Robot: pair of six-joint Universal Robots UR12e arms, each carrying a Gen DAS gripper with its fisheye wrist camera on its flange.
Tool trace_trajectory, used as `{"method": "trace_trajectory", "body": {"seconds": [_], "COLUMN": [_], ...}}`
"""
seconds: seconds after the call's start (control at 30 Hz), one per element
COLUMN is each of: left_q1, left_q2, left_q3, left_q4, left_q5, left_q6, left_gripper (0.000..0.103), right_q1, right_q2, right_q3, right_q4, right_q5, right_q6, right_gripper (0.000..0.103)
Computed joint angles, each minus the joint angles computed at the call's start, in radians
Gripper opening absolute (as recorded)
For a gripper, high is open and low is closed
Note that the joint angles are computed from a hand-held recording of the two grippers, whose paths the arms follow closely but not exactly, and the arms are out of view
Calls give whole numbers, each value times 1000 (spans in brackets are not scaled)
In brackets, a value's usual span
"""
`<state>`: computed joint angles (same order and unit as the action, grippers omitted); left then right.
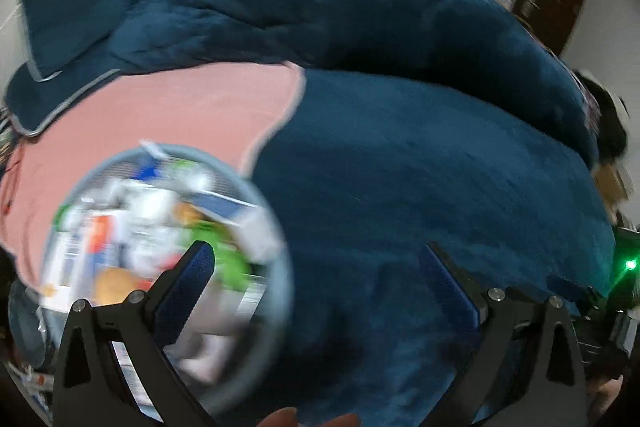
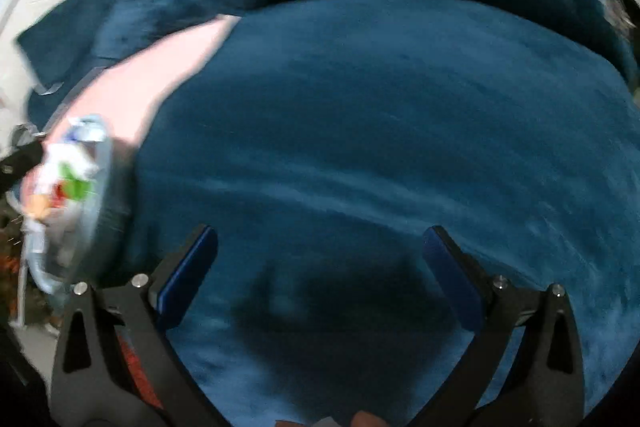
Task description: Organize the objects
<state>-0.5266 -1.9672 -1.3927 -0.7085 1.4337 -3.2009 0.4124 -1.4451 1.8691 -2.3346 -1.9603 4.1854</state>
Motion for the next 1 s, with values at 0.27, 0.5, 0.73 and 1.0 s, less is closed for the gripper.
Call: {"method": "trace_trajectory", "body": {"seconds": [0.27,0.5,0.73,1.0], "left_q1": [-83,-125,-115,-123], "left_q2": [-89,-143,-126,-132], "left_q3": [51,22,-65,-60], "left_q4": [-80,-12,167,167], "left_q5": [-34,31,-12,5], "left_q6": [120,156,151,150], "left_gripper": [103,103,103,103], "right_q1": [-7,-19,20,21], "right_q2": [-58,-57,-26,-21], "right_q3": [80,146,156,151], "right_q4": [198,106,86,101], "right_q5": [-101,-85,-196,-211], "right_q6": [193,176,189,187], "right_gripper": [103,103,103,103]}}
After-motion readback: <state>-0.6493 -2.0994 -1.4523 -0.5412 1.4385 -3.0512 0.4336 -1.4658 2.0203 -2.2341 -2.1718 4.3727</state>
